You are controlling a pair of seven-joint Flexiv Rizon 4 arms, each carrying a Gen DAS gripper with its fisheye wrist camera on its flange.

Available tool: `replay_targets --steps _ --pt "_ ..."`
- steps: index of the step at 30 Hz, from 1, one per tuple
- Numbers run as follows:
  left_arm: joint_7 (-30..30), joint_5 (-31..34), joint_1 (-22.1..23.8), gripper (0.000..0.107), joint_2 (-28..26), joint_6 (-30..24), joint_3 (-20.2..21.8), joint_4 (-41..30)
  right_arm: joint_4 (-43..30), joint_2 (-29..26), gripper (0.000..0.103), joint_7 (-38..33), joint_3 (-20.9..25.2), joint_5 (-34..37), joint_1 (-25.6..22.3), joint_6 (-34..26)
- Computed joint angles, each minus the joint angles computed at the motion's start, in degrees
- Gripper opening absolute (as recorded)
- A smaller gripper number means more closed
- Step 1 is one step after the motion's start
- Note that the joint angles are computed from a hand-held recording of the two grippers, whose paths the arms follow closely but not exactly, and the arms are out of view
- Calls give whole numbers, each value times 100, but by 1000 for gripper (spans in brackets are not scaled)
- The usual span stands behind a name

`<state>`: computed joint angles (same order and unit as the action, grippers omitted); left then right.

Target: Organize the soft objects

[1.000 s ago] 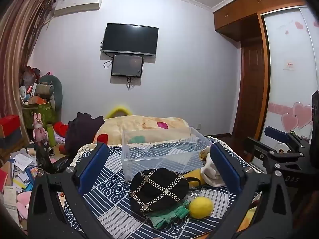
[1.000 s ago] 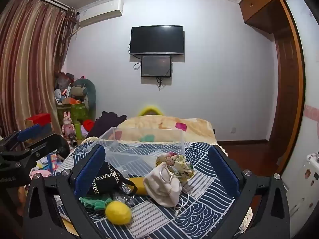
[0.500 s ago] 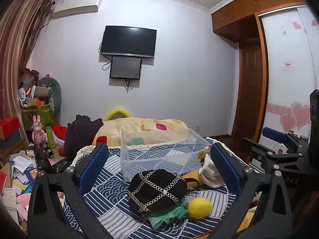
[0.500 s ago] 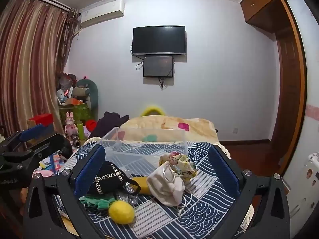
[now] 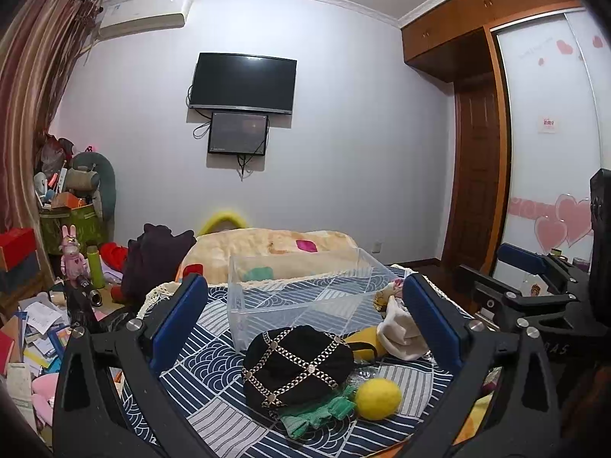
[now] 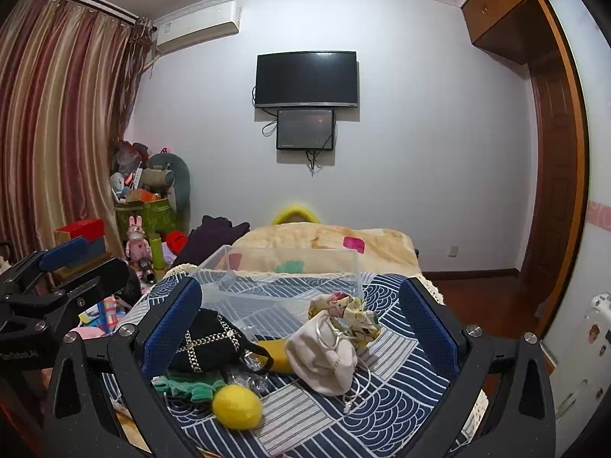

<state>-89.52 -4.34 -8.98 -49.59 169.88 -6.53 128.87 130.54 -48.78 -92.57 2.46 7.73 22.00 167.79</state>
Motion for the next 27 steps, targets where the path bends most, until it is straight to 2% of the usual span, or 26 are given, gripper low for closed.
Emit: replay_targets --steps 27 --pt "3 31 -3 103 48 69 8 52 20 75 103 -8 19 27 35 15"
